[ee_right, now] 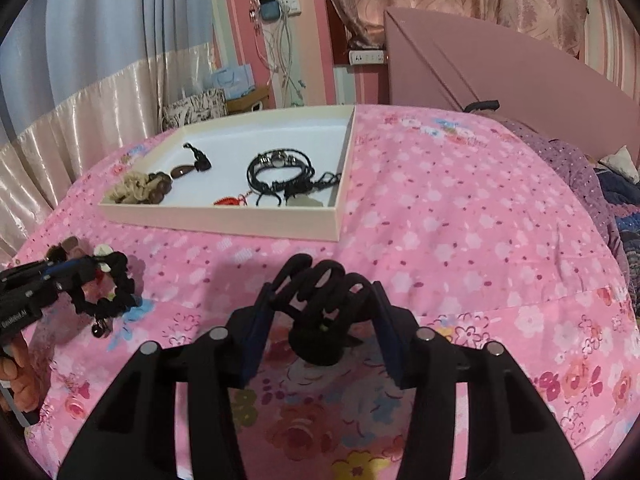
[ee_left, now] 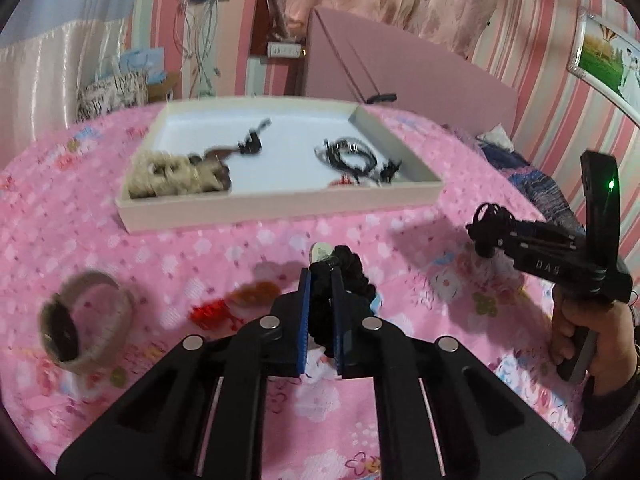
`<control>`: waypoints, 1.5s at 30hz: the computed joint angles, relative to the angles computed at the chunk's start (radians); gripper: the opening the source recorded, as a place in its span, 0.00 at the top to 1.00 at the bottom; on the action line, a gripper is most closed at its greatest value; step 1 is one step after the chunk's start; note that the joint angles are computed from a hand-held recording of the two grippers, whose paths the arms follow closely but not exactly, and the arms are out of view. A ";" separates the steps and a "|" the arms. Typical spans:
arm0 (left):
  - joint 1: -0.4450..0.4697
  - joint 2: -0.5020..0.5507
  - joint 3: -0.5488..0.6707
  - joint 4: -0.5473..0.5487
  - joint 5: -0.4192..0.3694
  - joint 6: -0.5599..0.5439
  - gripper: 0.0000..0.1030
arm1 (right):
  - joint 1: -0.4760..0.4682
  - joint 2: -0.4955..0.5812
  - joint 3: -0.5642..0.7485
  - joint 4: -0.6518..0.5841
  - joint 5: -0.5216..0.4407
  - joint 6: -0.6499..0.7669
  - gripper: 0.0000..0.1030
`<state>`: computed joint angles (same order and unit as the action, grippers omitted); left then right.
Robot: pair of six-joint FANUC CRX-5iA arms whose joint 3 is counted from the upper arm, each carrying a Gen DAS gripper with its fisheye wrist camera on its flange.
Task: Organize jewelry
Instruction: 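Grasp the black scrunchie with the left tool while the right grasps the black claw clip, then carry both items over the white tray and open both tools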
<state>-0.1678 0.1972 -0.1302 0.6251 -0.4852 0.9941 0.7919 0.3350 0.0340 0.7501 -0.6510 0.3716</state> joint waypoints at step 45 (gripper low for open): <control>0.071 0.341 0.618 -0.521 -0.017 0.500 0.93 | -0.079 0.335 0.488 0.079 -0.008 0.064 0.53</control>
<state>-0.0971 0.5381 0.4882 0.1036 -0.5024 1.4937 0.7127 0.6700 0.5224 0.8293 -0.6585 0.4360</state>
